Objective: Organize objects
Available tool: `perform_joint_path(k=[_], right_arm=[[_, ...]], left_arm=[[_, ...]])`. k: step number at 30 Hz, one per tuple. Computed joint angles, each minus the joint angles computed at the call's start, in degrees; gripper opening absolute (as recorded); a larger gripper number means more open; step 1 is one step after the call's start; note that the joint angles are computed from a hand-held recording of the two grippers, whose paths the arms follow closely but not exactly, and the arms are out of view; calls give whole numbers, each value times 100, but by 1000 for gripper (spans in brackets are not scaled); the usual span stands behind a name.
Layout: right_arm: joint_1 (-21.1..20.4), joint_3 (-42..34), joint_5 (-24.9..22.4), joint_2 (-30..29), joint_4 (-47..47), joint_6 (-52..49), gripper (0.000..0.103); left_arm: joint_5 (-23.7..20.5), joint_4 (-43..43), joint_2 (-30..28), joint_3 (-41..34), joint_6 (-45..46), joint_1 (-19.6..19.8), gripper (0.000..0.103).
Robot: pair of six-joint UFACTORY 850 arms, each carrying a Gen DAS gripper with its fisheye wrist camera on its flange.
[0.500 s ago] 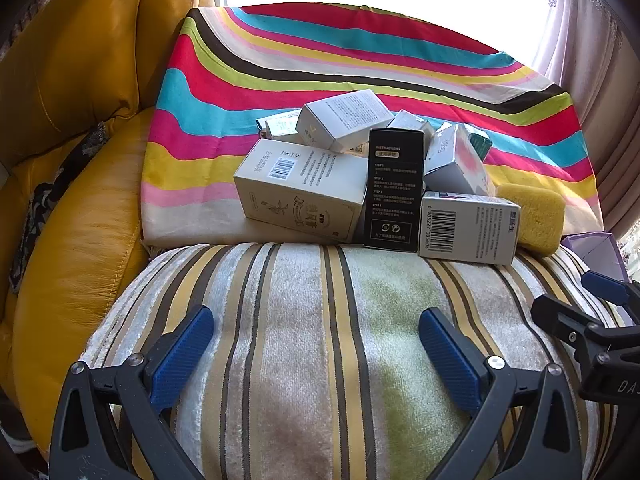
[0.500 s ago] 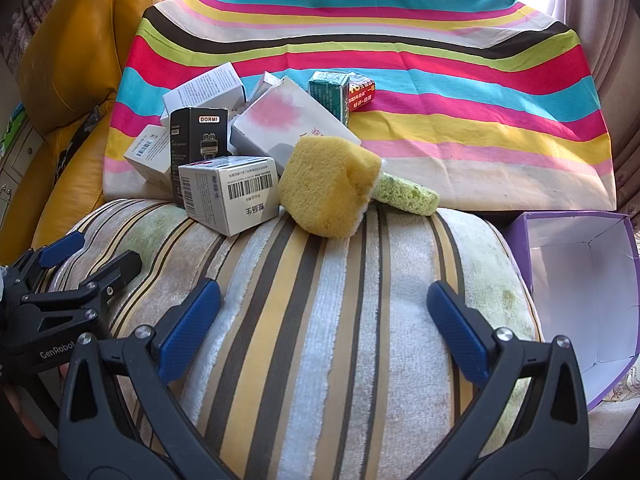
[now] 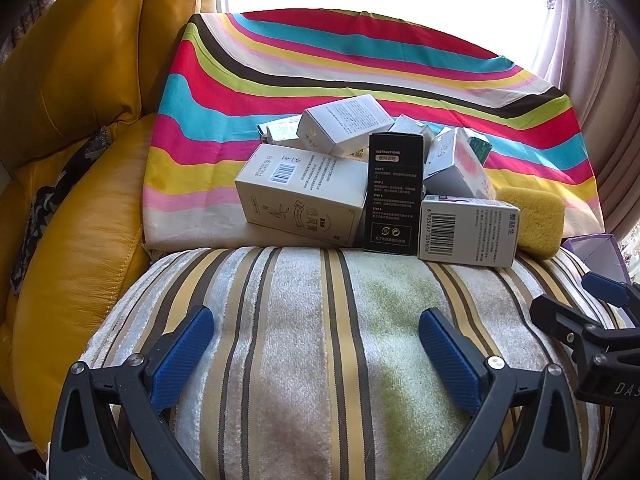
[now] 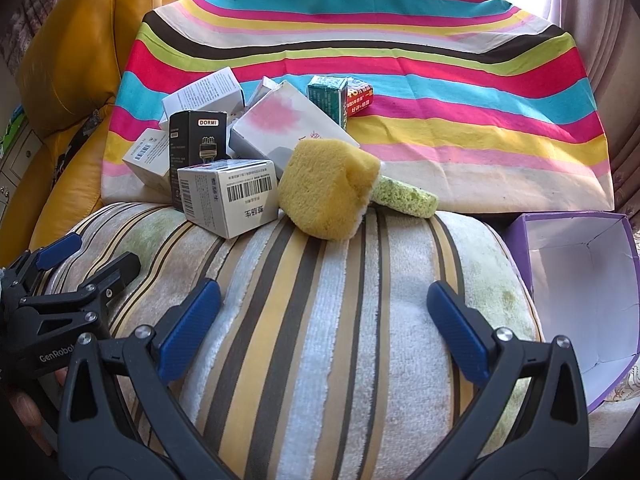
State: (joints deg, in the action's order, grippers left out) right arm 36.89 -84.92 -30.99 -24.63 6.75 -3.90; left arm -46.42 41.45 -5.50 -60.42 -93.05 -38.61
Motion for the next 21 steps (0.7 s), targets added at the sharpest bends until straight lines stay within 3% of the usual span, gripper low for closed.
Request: perform_joint_path(k=[10, 21], right_arm=[[69, -68, -61, -45, -348, 262, 103], [-23, -267, -345, -165, 26, -88, 103]], left_arm=[[194, 67, 80, 87, -121, 54, 103], [387, 158, 106, 77, -46, 40, 103]])
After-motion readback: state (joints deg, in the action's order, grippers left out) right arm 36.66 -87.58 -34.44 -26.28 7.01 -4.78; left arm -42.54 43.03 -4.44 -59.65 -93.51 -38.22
